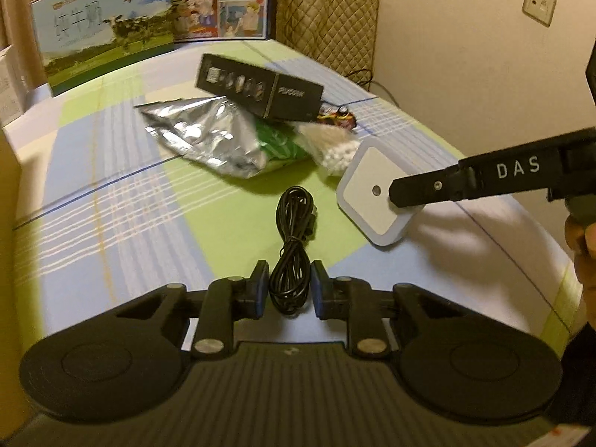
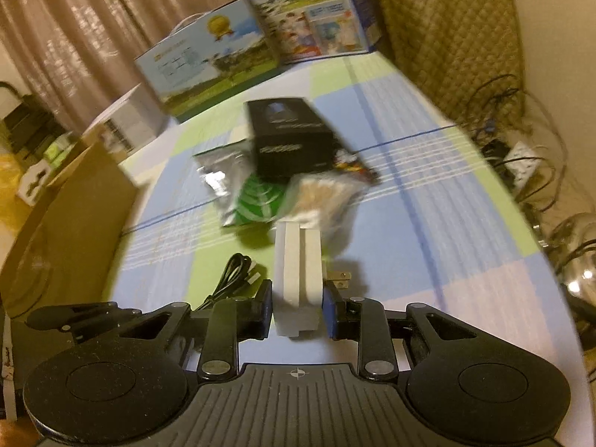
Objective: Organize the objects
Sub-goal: 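Grasp the black cable with the left gripper while the right holds the adapter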
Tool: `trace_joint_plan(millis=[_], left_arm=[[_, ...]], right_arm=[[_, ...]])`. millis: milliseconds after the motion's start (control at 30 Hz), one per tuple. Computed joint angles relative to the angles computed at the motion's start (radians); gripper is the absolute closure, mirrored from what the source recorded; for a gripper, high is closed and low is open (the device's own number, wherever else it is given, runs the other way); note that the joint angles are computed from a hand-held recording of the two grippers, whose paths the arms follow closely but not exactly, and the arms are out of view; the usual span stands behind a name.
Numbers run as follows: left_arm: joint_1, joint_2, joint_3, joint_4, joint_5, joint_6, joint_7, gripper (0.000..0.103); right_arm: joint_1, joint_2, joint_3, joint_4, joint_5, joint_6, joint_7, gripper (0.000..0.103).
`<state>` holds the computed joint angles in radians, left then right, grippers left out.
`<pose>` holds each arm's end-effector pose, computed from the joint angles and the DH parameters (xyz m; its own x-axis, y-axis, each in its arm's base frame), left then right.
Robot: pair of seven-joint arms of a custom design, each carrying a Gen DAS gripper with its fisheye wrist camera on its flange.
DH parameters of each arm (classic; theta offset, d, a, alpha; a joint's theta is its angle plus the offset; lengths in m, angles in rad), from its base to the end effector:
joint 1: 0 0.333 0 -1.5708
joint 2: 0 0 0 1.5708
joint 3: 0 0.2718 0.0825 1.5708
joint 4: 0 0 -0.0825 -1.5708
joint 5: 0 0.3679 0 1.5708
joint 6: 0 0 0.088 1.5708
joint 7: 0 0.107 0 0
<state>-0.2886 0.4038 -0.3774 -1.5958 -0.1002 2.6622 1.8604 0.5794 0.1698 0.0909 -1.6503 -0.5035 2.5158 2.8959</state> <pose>0.5618 -0.3902 0.4581 -0.7315 -0.6800 0.0506 -0.5392 0.5314 -0.6533 0.5014 0.3975 0.5498 -0.1788 -0.8883 -0.4229 -0.7054 0.4154 -0.5743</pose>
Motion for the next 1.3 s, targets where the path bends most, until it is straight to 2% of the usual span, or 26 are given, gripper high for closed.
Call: trace_joint_plan(millis=[100,167,267,367,433,467,500,567,700,800,1067,1133,1200,1300], left_arm=[[-0.005,-0.087,0.034,-0.093,0.042,0.020,-0.055,0.084],[0.005,-0.147,0.045,-0.165,0.045,0.044,-0.077,0.084],[0.015,-0.193,0.060,-0.229,0.049,0.067,-0.108,0.084],[0.026,-0.194,0.058,-0.241,0.026,0.065,-0.105,0.084],[0.033,-0.189,0.049,-0.237,0.003,0.056,-0.079,0.084],[0.034,-0.187,0.048,-0.238,-0.002,0.060,-0.073,0.083],[0.037,-0.191,0.042,-0.250,-0.019,0.077,-0.062,0.080],[0.035,-0.190,0.044,-0.252,-0.023,0.085,-0.065,0.068],[0.039,-0.174,0.036,-0.239,-0.043,0.091,-0.037,0.068],[0.042,-0.158,0.032,-0.223,-0.052,0.089,-0.029,0.068],[0.038,-0.100,0.029,-0.156,-0.023,0.062,-0.021,0.069],[0.028,-0.091,0.039,-0.150,0.004,0.056,-0.042,0.073],[0.022,-0.094,0.046,-0.155,0.033,0.064,-0.057,0.087],[0.028,-0.101,0.043,-0.156,0.028,0.049,-0.081,0.088]], right_arm=[[-0.024,-0.007,0.017,-0.040,0.109,0.108,-0.068,0.079],[-0.013,0.008,0.017,-0.009,0.108,0.073,-0.116,0.079],[0.022,0.041,0.007,0.063,0.044,-0.030,-0.149,0.079],[0.036,0.054,0.003,0.081,0.029,-0.041,-0.181,0.077],[0.042,0.056,0.000,0.078,0.027,-0.040,-0.187,0.066],[0.047,0.056,-0.001,0.077,0.021,-0.046,-0.189,0.052],[0.052,0.058,-0.003,0.080,0.012,-0.053,-0.188,0.045],[0.058,0.065,-0.005,0.088,0.000,-0.062,-0.196,0.044],[0.076,0.077,-0.018,0.112,-0.063,-0.090,-0.178,0.044],[0.081,0.090,-0.024,0.128,-0.098,-0.075,-0.176,0.044],[0.098,0.127,-0.033,0.174,-0.100,-0.108,-0.241,0.044],[0.100,0.128,-0.036,0.174,-0.099,-0.110,-0.242,0.045],[0.102,0.130,-0.038,0.175,-0.100,-0.109,-0.241,0.045],[0.104,0.129,-0.042,0.172,-0.108,-0.098,-0.235,0.045]])
